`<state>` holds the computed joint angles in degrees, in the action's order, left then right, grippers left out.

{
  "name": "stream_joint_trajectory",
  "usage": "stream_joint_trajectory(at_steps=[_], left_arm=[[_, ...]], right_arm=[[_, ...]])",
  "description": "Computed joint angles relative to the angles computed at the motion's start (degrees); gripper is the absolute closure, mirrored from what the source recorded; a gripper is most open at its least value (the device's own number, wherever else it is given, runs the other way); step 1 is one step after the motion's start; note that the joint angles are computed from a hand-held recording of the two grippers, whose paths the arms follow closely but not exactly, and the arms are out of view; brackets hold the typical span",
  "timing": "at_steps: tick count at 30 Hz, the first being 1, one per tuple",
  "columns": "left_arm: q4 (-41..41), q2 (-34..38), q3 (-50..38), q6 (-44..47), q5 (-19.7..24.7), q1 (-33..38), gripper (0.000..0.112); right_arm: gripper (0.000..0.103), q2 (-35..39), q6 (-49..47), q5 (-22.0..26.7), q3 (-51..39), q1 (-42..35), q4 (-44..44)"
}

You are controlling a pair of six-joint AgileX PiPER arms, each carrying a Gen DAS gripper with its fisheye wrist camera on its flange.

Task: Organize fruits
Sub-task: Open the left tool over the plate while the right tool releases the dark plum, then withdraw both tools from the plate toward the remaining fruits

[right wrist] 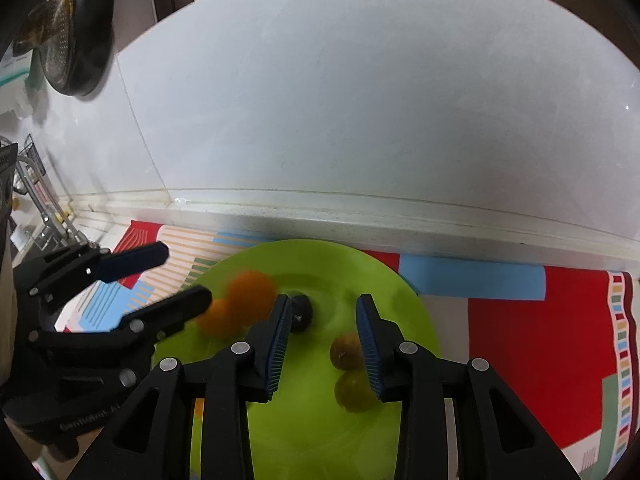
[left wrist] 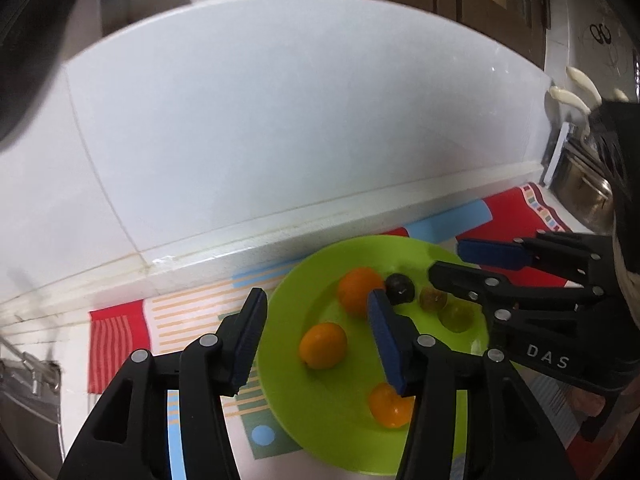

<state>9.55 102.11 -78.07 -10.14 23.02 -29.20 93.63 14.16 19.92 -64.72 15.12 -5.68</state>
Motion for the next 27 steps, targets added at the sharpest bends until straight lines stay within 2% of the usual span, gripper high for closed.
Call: stream_joint_trajectory(at_steps=[2,7,16,27], left_arm=[[0.71,-1.70,1.01,-1.21,0.20,-0.15,0.061],[8.26,-6.76,4.53,-8.50,0.54,-1.91,0.061],[7.51,-16.00,10.23,-10.12,2.28,-3.44,0.061],[12.87,-25.88,16.41,-16.13,5.54,-6.84,0.060]], right_arm=[[0.068,-1.86,3.42,-0.04,1.41,0.64,-3.02],[0.068,-7.02,11.73,1.13,4.52,2.77,-10.43],[0.068,-17.15,22.82,4.24,8.90,7.85,-19.53],[0.068,-25.69,38.25,12.69,11.80,17.94,-31.96]])
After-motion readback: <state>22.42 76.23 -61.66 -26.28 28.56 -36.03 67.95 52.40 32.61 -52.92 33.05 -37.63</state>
